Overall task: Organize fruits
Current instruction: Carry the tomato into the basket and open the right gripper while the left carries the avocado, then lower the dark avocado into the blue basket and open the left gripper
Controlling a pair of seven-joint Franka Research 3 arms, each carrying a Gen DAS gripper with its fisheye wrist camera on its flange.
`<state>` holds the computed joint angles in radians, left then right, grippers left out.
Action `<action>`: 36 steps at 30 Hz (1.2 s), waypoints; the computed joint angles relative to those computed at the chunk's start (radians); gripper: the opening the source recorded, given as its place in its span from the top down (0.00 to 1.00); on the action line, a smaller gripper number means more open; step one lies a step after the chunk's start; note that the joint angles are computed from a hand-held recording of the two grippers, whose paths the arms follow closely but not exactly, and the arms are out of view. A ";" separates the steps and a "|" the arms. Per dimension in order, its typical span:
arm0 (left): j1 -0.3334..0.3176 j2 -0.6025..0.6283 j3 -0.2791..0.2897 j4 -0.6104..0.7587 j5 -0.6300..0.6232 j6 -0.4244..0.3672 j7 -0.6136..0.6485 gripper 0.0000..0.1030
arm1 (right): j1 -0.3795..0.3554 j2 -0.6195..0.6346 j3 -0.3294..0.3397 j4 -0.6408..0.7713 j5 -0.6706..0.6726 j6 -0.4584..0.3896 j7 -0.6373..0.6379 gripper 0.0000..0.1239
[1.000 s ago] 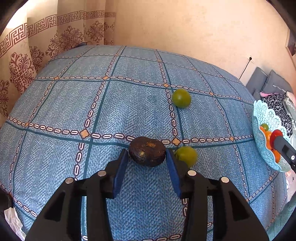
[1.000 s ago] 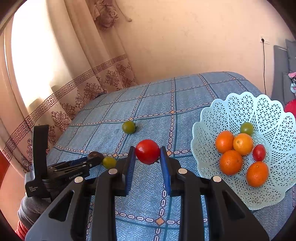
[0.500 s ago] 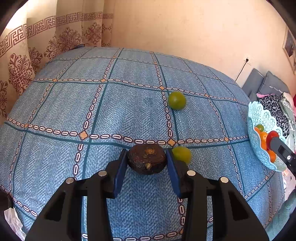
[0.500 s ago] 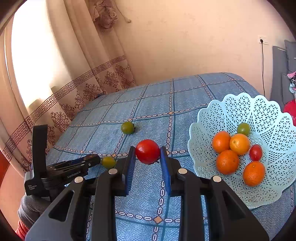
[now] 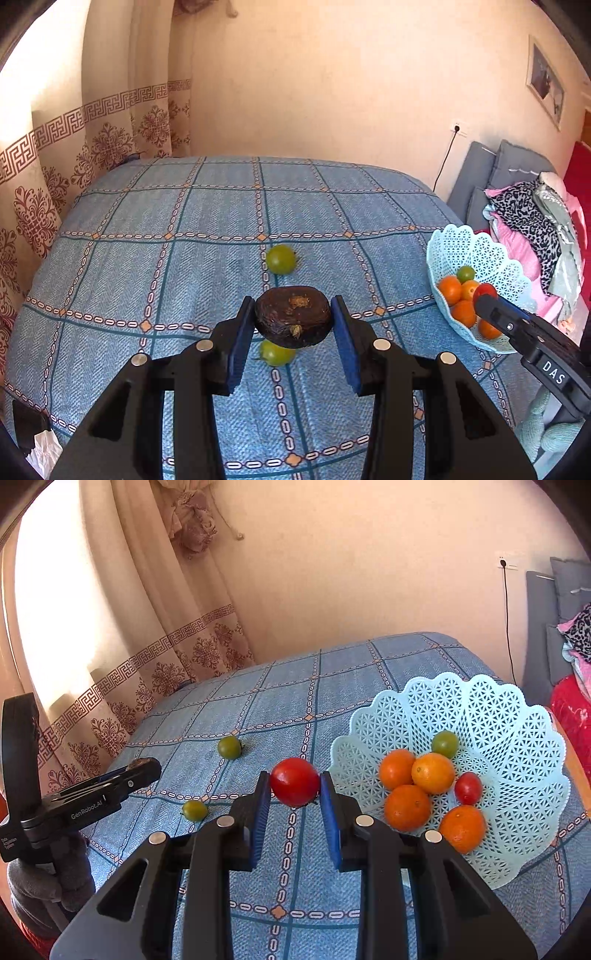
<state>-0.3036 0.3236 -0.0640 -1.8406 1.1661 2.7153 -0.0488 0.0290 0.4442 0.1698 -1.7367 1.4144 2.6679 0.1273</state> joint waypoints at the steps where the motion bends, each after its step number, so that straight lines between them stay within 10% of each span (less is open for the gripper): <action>1: -0.003 0.011 -0.005 0.018 -0.007 -0.002 0.015 0.59 | -0.003 0.003 -0.003 0.004 0.002 0.003 0.002 0.78; 30: -0.149 0.390 0.026 0.571 -0.412 0.002 0.558 0.59 | -0.123 0.151 0.029 0.171 -0.122 0.207 0.210 0.77; 36: -0.166 0.468 0.025 0.693 -0.498 -0.020 0.672 0.59 | -0.160 0.152 0.060 0.181 -0.088 0.229 0.194 0.58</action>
